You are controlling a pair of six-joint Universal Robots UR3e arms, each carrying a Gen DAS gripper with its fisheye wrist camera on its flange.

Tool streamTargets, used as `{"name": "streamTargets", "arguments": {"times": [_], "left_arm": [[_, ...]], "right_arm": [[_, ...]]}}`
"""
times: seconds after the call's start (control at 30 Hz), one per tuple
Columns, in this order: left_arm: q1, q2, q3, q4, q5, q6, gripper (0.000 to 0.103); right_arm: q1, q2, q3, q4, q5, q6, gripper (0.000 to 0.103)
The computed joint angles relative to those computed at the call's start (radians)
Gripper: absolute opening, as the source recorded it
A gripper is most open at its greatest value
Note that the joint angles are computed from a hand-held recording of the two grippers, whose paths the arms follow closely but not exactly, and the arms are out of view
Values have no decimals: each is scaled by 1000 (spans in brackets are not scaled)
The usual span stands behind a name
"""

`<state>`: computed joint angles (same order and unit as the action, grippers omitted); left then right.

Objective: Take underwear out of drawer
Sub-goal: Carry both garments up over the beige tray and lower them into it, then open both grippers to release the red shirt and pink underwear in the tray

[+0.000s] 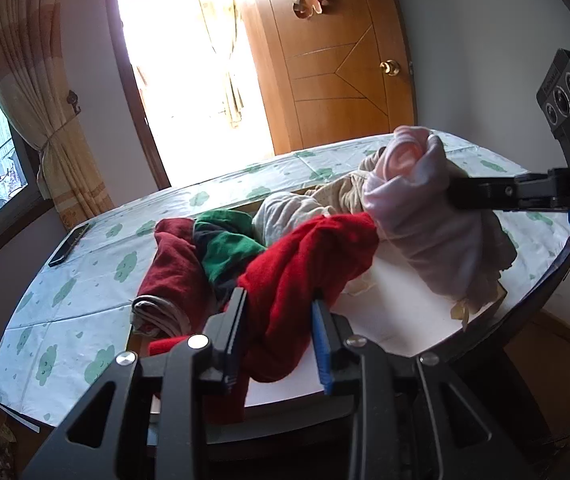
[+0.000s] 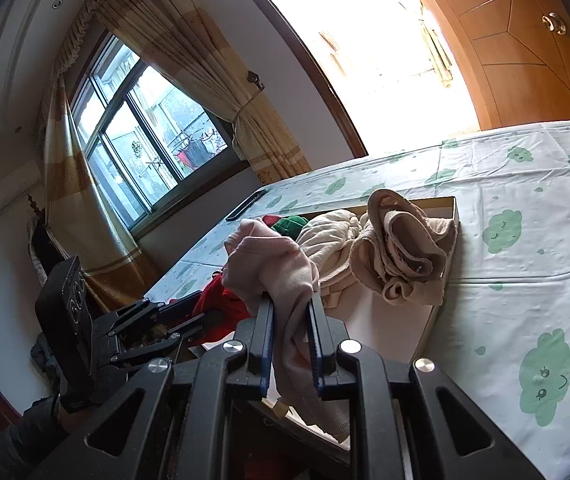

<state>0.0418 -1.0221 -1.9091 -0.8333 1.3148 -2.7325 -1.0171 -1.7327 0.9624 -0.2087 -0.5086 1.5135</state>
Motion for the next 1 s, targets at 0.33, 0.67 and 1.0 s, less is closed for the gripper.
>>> {"name": "streamTargets", "arguments": {"times": [0.33, 0.67, 1.0], "left_arm": [[-67, -91, 35, 8, 70, -2, 29], [-137, -141, 38, 36, 139, -24, 29], [-222, -144, -11, 123, 227, -10, 32]], "right_arm": [[128, -66, 225, -502, -9, 359, 17], [201, -77, 354, -811, -66, 571, 17], [244, -52, 397, -951, -134, 658, 17]]}}
